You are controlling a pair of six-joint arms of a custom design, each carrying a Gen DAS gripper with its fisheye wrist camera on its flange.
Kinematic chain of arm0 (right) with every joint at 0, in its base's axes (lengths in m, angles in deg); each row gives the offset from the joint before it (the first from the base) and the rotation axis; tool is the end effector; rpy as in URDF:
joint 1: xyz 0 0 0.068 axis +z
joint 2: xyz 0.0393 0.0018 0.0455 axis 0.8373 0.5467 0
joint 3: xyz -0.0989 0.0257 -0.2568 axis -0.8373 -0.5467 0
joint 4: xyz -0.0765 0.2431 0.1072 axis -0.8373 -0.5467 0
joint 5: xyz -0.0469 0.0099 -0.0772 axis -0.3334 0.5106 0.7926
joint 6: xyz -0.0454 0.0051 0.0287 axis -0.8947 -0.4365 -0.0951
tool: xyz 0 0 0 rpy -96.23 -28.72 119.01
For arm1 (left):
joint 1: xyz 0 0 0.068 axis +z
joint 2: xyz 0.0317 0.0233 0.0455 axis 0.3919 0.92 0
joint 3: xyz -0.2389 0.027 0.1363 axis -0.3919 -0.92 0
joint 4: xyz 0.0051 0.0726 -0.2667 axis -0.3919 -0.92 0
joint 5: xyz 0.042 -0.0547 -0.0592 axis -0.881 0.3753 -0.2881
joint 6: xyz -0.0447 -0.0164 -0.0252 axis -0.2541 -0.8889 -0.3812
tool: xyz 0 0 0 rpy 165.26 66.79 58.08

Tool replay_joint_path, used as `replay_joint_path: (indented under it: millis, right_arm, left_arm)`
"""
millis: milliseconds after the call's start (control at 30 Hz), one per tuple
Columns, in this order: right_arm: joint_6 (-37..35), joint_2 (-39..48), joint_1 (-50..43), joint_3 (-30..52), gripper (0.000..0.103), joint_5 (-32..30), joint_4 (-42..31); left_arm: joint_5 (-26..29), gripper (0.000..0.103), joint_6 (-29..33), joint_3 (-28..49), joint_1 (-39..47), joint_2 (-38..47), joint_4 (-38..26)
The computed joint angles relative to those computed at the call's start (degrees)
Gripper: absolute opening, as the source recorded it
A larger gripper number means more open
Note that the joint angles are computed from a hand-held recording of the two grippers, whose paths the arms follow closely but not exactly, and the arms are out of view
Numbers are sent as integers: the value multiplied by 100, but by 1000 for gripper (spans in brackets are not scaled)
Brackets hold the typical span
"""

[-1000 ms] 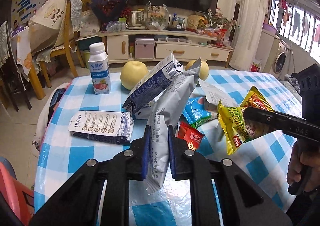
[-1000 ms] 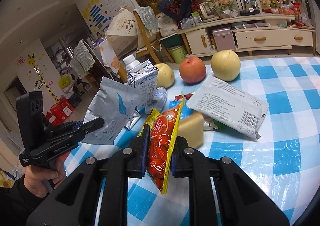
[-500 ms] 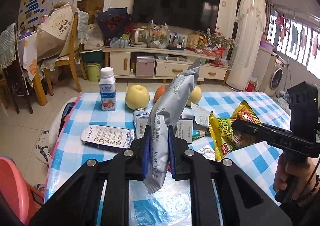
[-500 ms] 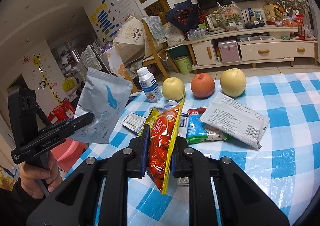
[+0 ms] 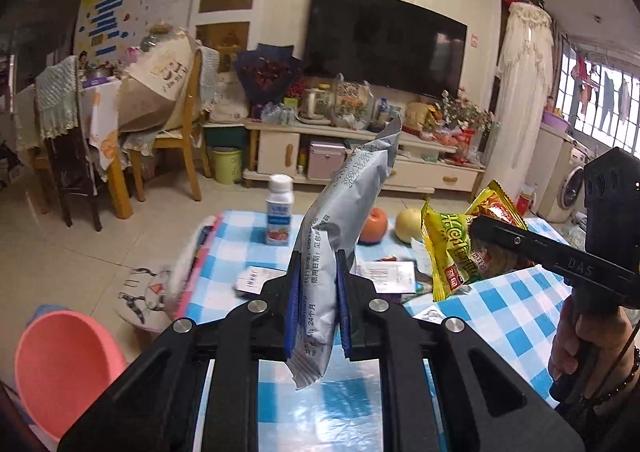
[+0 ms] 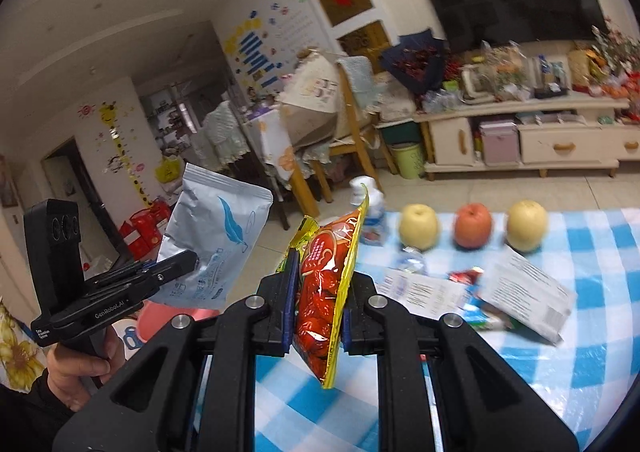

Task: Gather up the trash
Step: 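Lift both held bags and carry them over the pink bucket, then open both tools to drop the bags into the pink bucket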

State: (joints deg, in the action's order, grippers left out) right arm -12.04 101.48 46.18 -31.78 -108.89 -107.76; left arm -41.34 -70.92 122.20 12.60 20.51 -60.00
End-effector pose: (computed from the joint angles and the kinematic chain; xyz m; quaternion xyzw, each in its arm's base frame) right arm 0.1273 -0.0069 0.3019 0.0290 0.8216 0.2068 0.5304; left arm 0.2022 -0.0528 0.2971 0.2357 0.8254 -0.2041 0.4706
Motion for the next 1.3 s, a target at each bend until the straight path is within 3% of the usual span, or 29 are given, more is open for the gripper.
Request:
replay_joint_path:
  millis: [200, 367, 533, 767, 1033, 1300]
  right_arm:
    - [702, 989, 2707, 526, 18, 1923, 879]
    - [863, 2309, 4198, 1169, 18, 2767, 1608]
    - [860, 3674, 5011, 1976, 18, 3068, 2108]
    - [844, 5430, 5579, 3293, 18, 3165, 2324]
    - [854, 6486, 5699, 4090, 18, 3039, 2237]
    - [825, 7303, 5594, 4593, 18, 2866, 2122]
  left_arm:
    - [921, 17, 770, 427, 1770, -130, -749]
    - [1626, 17, 1480, 809, 3277, 249, -1117]
    - [2000, 17, 2022, 1209, 4425, 979, -1188]
    - [2068, 17, 2352, 1647, 5224, 2026, -960]
    - [1699, 17, 2191, 1865, 5225, 2974, -381]
    - [1196, 17, 2146, 1565, 4971, 3323, 227]
